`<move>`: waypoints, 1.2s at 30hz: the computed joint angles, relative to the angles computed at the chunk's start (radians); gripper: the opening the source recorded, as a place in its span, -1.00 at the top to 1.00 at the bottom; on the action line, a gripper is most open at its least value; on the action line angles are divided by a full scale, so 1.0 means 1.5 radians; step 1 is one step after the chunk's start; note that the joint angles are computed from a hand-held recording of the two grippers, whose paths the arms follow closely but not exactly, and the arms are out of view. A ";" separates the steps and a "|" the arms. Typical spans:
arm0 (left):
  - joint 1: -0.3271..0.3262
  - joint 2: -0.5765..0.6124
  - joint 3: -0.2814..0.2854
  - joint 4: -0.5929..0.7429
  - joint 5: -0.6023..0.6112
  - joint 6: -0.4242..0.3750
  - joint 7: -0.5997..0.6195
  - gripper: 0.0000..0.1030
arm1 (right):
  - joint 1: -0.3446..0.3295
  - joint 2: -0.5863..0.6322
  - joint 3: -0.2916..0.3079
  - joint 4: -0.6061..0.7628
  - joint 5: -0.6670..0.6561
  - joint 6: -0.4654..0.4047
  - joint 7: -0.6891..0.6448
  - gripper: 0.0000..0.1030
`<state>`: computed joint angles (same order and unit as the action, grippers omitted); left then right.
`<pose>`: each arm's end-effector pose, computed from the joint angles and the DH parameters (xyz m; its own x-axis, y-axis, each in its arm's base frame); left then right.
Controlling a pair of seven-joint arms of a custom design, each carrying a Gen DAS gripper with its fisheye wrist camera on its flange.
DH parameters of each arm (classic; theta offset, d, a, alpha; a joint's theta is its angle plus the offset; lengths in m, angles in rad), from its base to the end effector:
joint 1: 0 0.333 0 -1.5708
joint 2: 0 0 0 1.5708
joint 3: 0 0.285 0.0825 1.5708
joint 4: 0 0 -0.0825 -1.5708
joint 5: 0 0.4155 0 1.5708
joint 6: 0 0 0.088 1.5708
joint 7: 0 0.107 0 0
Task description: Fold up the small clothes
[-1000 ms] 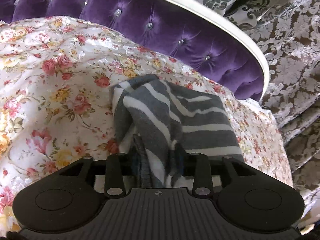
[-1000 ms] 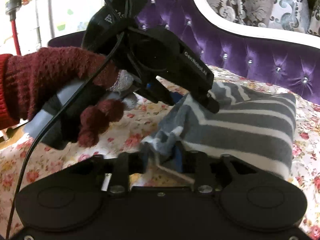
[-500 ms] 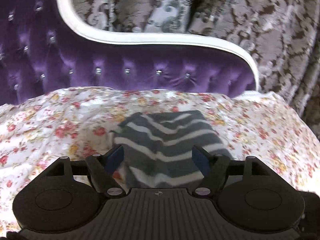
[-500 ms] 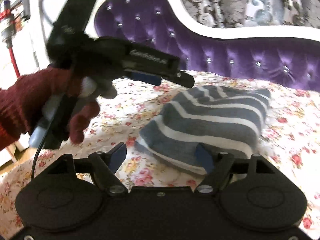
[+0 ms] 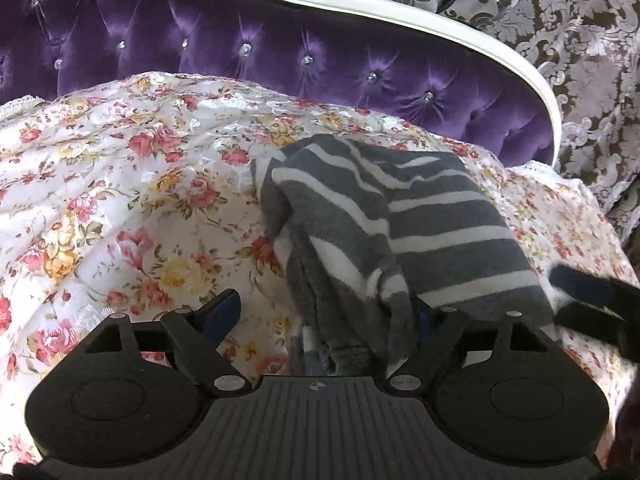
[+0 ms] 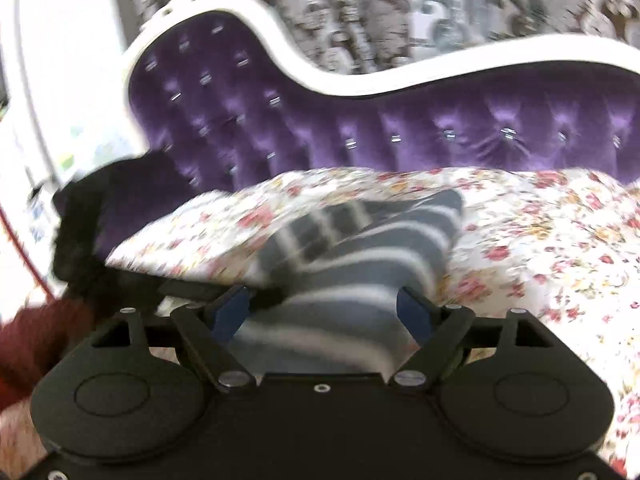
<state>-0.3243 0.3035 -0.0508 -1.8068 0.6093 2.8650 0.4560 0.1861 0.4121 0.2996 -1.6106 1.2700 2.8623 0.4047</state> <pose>0.6362 -0.2816 0.4122 0.1041 -0.9547 0.2786 -0.6915 -0.2708 -0.6697 0.6723 0.2642 0.4180 0.5765 -0.7507 -0.3226 -0.5463 -0.0606 -0.8354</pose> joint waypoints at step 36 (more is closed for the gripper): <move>0.385 -0.133 -0.534 -0.176 -0.985 0.107 0.738 0.21 | -0.086 -0.080 -0.009 -0.113 -0.066 -0.212 0.306 0.04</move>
